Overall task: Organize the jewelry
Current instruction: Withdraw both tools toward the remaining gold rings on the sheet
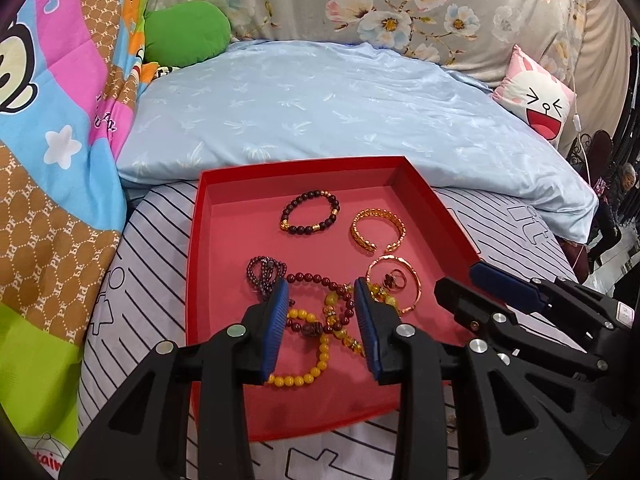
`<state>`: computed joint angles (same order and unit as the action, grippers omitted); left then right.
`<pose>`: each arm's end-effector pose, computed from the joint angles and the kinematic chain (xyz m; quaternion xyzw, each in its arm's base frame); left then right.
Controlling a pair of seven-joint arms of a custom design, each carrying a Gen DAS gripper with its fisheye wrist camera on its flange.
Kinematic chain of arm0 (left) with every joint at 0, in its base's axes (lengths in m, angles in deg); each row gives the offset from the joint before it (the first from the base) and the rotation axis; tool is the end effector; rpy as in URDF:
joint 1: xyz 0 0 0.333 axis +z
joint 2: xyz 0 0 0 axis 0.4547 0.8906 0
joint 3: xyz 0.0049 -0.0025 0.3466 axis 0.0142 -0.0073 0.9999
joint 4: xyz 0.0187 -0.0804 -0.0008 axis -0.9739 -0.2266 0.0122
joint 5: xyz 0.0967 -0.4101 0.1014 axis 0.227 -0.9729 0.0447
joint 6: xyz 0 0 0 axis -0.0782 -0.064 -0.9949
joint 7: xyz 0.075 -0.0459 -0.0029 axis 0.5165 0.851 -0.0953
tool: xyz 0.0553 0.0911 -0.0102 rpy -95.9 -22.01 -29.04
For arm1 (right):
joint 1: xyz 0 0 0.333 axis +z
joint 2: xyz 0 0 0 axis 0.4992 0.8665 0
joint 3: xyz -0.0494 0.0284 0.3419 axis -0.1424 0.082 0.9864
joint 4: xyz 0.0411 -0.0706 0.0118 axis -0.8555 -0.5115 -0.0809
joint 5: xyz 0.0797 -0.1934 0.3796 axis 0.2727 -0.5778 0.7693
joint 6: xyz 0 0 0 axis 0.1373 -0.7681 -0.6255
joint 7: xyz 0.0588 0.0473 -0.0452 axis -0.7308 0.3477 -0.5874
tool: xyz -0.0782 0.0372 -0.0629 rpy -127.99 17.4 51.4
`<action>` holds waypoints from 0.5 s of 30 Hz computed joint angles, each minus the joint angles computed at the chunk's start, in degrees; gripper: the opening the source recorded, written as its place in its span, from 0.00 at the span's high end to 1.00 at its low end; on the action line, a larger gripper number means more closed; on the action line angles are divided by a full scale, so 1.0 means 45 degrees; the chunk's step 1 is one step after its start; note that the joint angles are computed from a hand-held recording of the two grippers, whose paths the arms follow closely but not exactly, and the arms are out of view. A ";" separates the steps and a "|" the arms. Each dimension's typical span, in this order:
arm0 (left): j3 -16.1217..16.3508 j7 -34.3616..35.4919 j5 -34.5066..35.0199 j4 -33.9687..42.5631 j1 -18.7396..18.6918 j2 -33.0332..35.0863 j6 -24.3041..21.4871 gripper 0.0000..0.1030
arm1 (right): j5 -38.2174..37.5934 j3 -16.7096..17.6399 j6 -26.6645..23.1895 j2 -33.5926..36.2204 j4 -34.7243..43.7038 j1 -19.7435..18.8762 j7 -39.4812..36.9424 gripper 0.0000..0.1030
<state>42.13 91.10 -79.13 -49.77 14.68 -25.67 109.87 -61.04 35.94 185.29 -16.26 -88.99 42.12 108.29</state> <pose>0.4595 -0.1802 0.5783 -0.6448 0.6720 -0.3005 0.2057 0.4625 0.1570 0.5849 -0.7196 0.5904 -0.1785 0.3189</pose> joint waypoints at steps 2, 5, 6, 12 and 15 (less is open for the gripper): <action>-0.0056 -0.0054 0.0013 -0.0129 -0.0020 -0.0271 -0.0099 0.69 | 0.0010 0.0020 -0.0095 -0.0329 -0.0166 0.0013 0.0070 0.69; -0.0137 -0.0206 0.0060 -0.0286 -0.0049 -0.0664 -0.0312 0.69 | 0.0025 0.0055 -0.0264 -0.0798 -0.0412 0.0025 0.0151 0.69; -0.0151 -0.0262 0.0061 -0.0346 -0.0072 -0.0798 -0.0368 0.69 | 0.0034 0.0058 -0.0298 -0.0928 -0.0487 0.0029 0.0159 0.69; -0.0191 -0.0627 0.0107 -0.0804 -0.0215 -0.1693 -0.0829 0.67 | 0.0121 0.0147 -0.0572 -0.1928 -0.1109 0.0077 0.0298 0.62; -0.0238 -0.0785 0.0184 -0.1098 -0.0277 -0.2173 -0.1041 0.65 | 0.0105 0.0219 -0.0720 -0.2454 -0.1502 0.0058 0.0355 0.61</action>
<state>41.06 87.57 -78.30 -54.71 13.43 -35.45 105.18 -60.56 36.93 182.05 -27.31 -95.74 42.38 109.89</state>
